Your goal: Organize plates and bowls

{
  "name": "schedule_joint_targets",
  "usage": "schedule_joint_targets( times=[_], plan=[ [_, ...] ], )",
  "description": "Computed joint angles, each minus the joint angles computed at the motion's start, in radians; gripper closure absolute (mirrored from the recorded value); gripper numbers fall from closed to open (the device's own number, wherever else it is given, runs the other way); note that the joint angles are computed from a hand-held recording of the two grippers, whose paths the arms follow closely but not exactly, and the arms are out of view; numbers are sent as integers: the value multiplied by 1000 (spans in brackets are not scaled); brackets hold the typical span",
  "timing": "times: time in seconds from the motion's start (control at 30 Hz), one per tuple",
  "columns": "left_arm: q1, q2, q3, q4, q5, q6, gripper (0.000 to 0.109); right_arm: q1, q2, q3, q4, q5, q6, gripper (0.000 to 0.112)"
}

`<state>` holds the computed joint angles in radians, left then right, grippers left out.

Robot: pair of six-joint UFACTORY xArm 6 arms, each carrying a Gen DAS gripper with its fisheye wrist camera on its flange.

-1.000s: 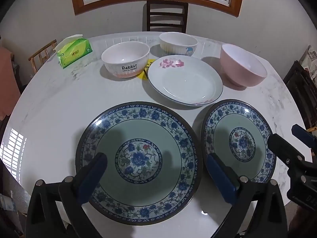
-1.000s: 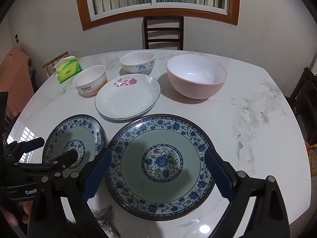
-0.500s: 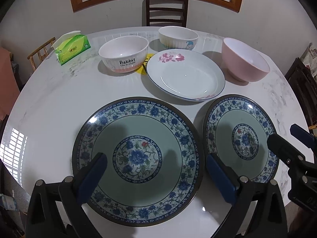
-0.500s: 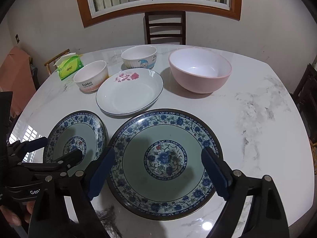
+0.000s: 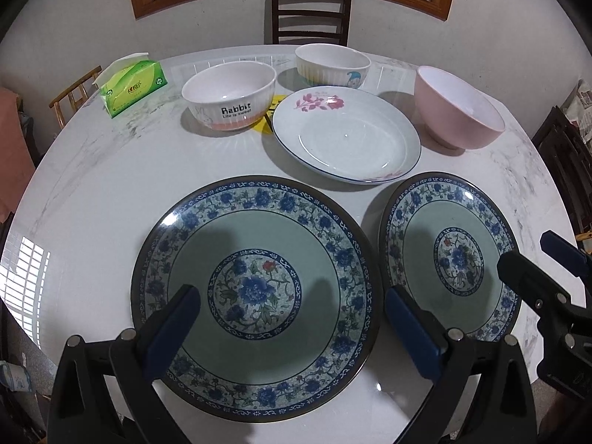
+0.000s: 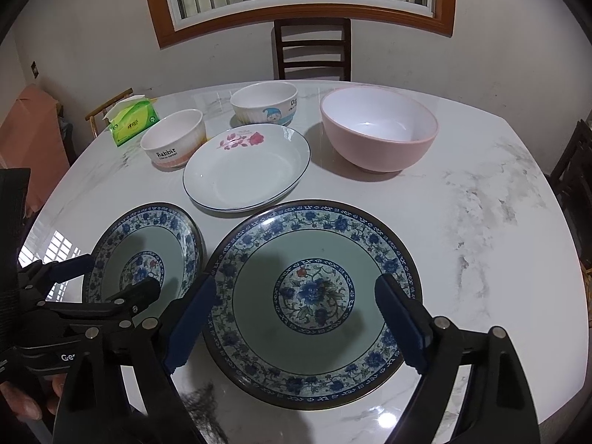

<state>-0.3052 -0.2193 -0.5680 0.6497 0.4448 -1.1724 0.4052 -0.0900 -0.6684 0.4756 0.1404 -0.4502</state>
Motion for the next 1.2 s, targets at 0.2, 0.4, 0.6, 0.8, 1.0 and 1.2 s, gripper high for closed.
schedule_joint_targets(
  times=[0.2,0.4,0.6,0.8,1.0,1.2],
  plan=[
    [-1,2,-2,-6,-1,4,6,2,-7,4,3,4,-1,27],
    [-5,5,-6,-12,5,7,6,3,-7,3,19,7,-14,27],
    [-11,2,-4,-14,8,8,6,3,-13,10,24,7,-18,27],
    [-13,1,-3,-14,8,4,6,3,-14,10,33,9,-25,27],
    [-15,-1,-2,-13,10,4,6,4,-19,17,44,10,-40,27],
    [-19,-1,0,-17,7,1,6,6,-23,17,82,21,-76,33]
  ],
)
